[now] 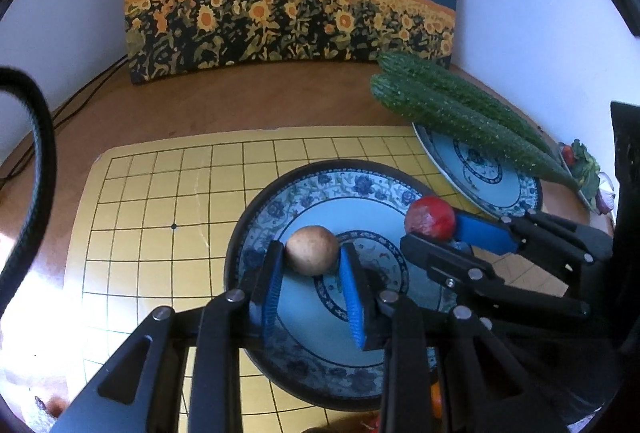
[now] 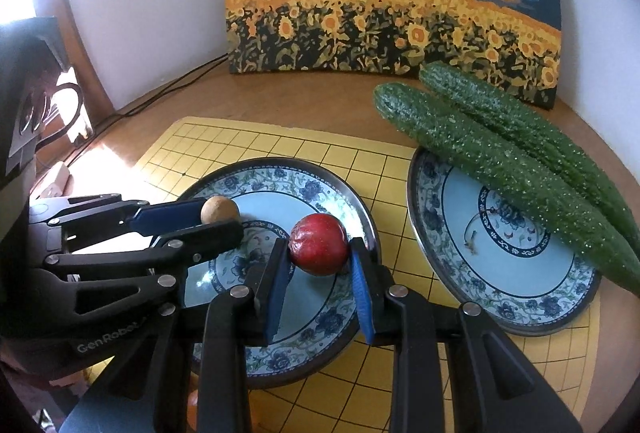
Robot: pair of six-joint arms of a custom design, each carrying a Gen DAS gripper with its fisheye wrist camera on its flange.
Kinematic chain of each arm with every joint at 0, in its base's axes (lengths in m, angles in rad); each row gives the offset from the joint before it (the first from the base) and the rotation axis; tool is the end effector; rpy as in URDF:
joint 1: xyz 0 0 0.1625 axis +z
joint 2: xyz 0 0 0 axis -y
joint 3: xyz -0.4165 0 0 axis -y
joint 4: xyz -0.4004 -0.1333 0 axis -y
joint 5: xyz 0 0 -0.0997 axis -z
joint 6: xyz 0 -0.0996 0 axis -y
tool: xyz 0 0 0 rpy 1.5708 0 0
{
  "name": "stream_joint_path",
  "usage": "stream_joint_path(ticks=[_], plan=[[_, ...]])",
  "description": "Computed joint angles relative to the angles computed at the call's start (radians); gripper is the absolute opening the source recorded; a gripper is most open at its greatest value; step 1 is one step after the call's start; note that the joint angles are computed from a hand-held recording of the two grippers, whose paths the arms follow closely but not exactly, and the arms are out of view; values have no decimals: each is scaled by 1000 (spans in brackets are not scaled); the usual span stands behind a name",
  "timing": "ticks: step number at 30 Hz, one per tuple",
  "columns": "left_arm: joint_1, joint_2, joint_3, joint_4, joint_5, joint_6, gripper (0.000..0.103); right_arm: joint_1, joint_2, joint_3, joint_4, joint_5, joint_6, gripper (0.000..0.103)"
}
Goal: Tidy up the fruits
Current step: 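Carry the brown fruit and red apple over the empty blue-and-white plate, then open the left tool on the plate while the right tool releases the apple there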
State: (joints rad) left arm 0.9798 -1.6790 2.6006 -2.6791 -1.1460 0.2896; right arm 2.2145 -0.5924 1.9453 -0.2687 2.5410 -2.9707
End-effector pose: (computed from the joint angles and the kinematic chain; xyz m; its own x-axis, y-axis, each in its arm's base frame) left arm -0.0290 -0.3561 0.1870 -0.6096 0.6587 -0.4411 0.7529 0.6551 -0.0622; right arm 0.2631 -0.2655 -0.0923 -0.7638 0.0901 0.6391 -0.4065 0.7019 -0.5848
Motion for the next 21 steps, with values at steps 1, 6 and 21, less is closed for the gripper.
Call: stream_joint_path(ticks=[1, 6, 21], plan=[[-2, -1, 1, -1, 4, -2, 30, 0, 1, 0, -1, 0, 1, 31], [-9, -8, -3, 18, 19, -14, 33, 0, 0, -4, 18, -2, 15, 31], [-19, -116, -17, 157, 26, -51, 44, 56, -2, -2, 55, 12, 110, 52]])
